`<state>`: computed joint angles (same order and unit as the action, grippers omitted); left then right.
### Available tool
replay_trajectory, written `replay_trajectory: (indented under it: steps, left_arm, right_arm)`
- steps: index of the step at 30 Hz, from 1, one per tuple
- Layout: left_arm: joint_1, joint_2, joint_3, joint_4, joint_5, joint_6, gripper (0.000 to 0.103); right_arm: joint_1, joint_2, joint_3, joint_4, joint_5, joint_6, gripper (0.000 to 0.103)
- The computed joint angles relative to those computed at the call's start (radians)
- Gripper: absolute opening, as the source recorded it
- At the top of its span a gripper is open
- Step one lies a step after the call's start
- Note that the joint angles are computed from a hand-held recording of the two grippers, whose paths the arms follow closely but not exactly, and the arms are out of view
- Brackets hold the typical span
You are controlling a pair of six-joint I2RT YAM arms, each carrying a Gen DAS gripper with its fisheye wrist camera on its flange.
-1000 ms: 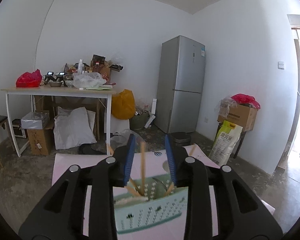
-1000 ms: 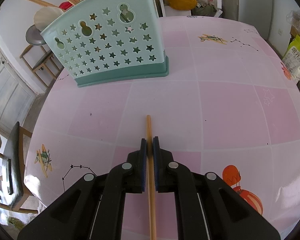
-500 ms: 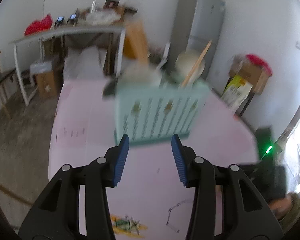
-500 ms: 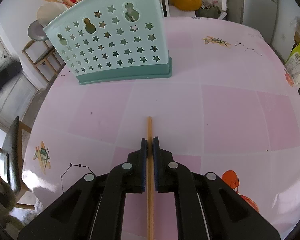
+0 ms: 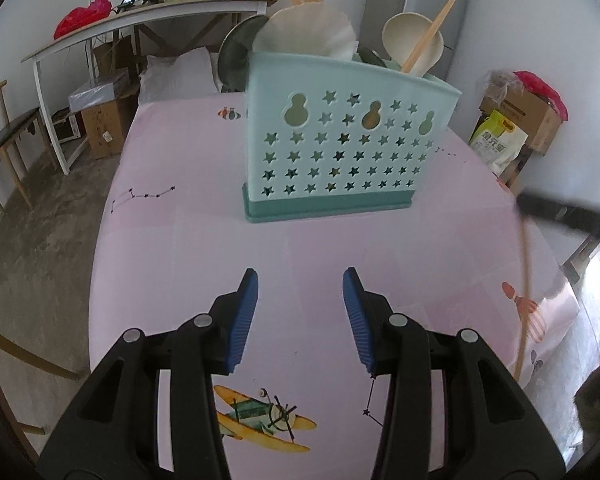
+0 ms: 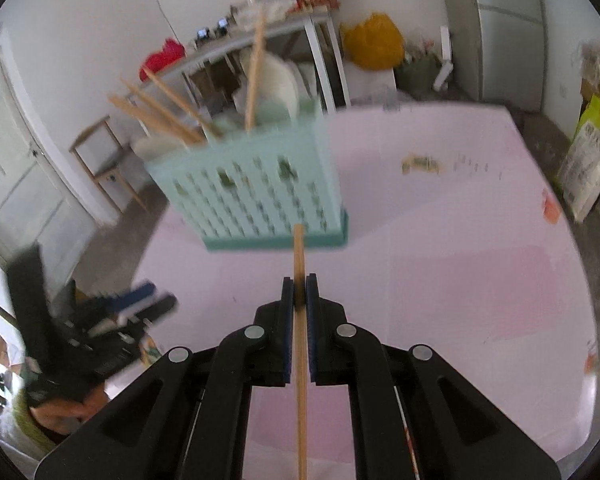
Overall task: Organize utensils
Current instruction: 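Raise the chopstick over the holder with the right tool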
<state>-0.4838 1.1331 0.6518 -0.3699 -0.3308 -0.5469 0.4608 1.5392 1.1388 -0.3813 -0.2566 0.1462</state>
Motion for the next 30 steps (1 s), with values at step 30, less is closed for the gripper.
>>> replay_trajectory:
  steps: [30]
  left_arm:
    - [0.068,-0.034,-0.006,0.001,0.040,-0.006,0.042]
  right_arm:
    - [0.032,0.141,0.587,-0.013,-0.021,-0.083,0.006]
